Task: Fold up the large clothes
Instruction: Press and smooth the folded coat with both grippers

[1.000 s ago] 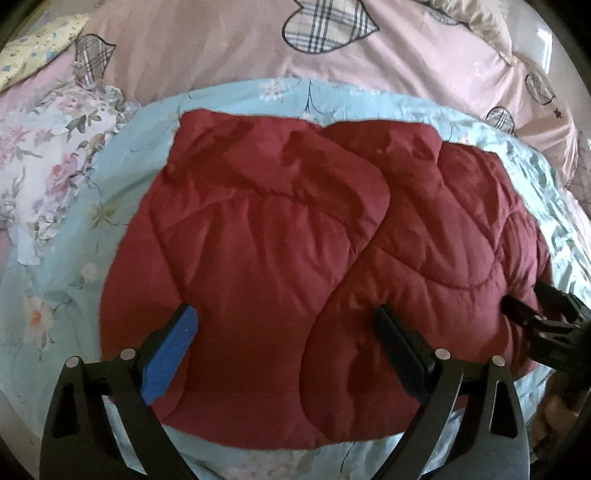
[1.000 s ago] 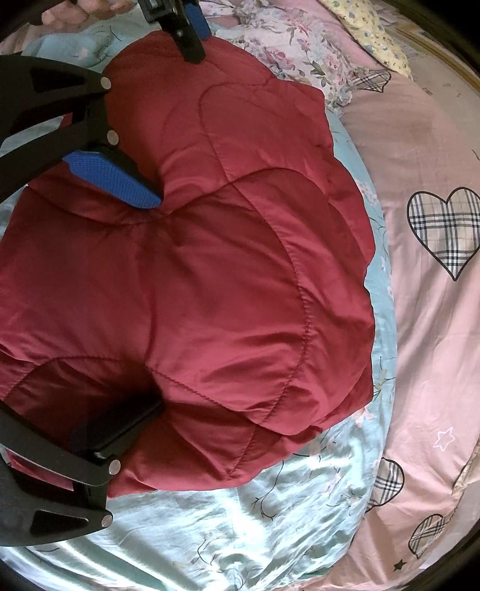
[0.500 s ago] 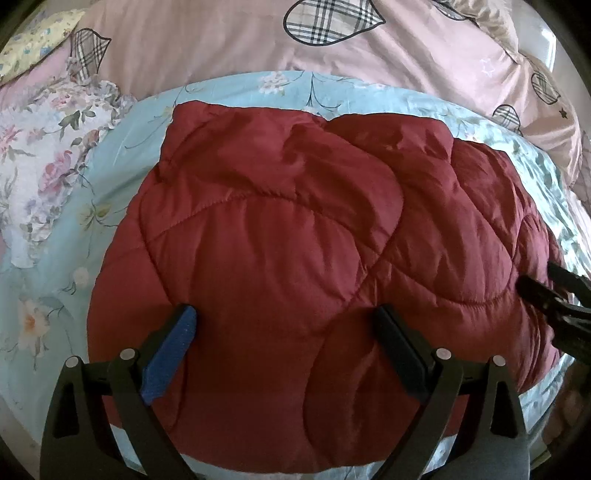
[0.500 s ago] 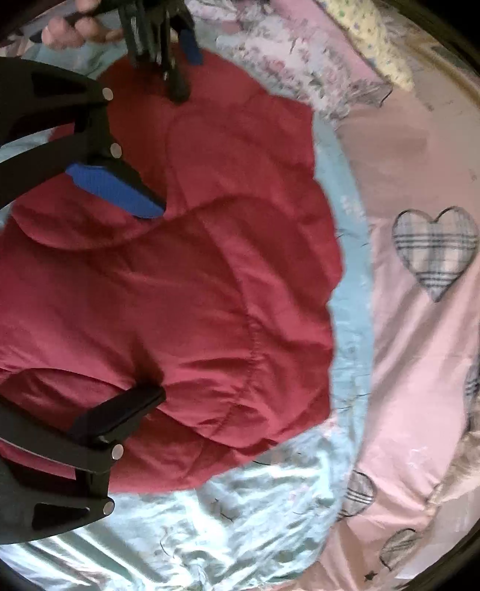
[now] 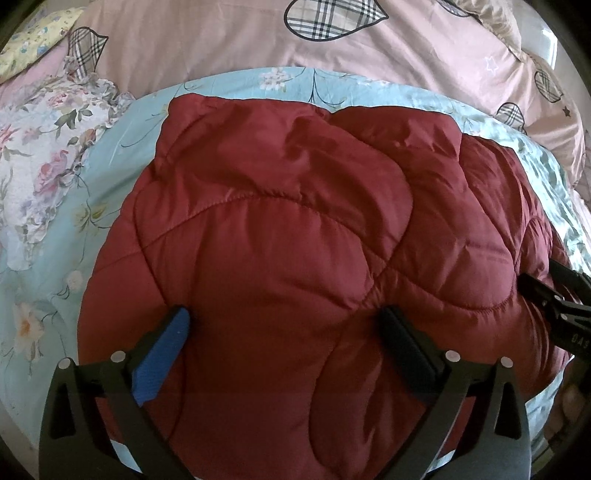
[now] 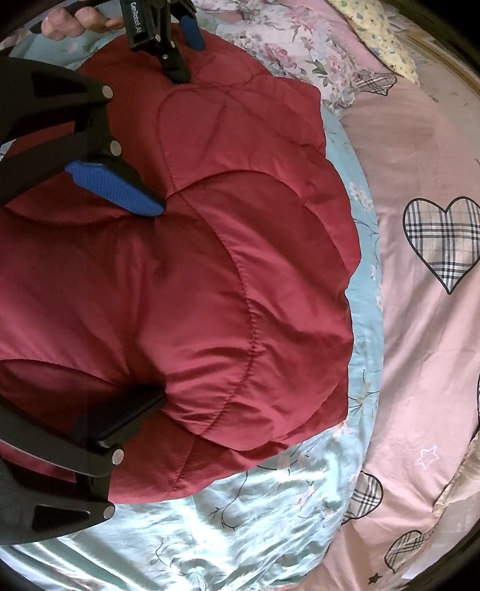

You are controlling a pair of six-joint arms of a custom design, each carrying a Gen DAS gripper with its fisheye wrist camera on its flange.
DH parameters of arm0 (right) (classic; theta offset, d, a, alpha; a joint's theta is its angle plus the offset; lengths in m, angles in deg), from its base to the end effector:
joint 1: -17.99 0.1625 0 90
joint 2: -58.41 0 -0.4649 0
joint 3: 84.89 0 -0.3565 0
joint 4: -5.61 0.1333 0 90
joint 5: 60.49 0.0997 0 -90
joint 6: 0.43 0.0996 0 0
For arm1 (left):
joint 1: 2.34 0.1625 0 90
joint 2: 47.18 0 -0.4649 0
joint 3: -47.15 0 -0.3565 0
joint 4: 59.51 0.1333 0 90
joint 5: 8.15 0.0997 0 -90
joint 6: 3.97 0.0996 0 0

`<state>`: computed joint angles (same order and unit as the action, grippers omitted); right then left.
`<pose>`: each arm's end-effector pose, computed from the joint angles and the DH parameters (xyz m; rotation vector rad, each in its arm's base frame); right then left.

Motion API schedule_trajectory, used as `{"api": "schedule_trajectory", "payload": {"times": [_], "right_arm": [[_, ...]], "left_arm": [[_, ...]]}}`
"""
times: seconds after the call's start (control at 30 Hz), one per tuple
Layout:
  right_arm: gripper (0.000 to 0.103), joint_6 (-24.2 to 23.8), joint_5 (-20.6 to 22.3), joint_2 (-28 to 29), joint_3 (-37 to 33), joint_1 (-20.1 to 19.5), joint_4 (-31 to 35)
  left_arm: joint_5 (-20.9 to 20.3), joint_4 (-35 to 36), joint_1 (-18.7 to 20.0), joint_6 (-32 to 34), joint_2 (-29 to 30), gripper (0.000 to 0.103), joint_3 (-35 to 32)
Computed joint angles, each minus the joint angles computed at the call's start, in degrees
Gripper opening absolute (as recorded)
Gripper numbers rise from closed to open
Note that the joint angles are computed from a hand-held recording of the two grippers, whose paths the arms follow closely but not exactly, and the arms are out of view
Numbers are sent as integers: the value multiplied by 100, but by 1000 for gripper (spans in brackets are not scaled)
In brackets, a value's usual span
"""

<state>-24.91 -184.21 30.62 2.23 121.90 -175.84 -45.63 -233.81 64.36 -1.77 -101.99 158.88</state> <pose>0.2492 -0.6817 0.0555 0.6009 -2.3733 0.6310 -0.0340 -0.6157 0.2358 0.2298 2.2252 -0.7325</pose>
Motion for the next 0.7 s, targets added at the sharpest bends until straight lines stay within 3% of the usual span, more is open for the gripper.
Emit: {"api": "schedule_trajectory", "payload": {"times": [0.47, 0.6, 0.7], "right_arm": [[95, 50, -35, -29, -36, 16, 128], [88, 80, 151, -176, 36, 61, -23], [90, 221, 176, -152, -129, 4, 284]], "left_arm": [[-197, 183, 100, 117, 29, 103, -351], [-187, 190, 127, 152, 86, 103, -426], [-178, 168, 129, 167, 111, 103, -445]]}}
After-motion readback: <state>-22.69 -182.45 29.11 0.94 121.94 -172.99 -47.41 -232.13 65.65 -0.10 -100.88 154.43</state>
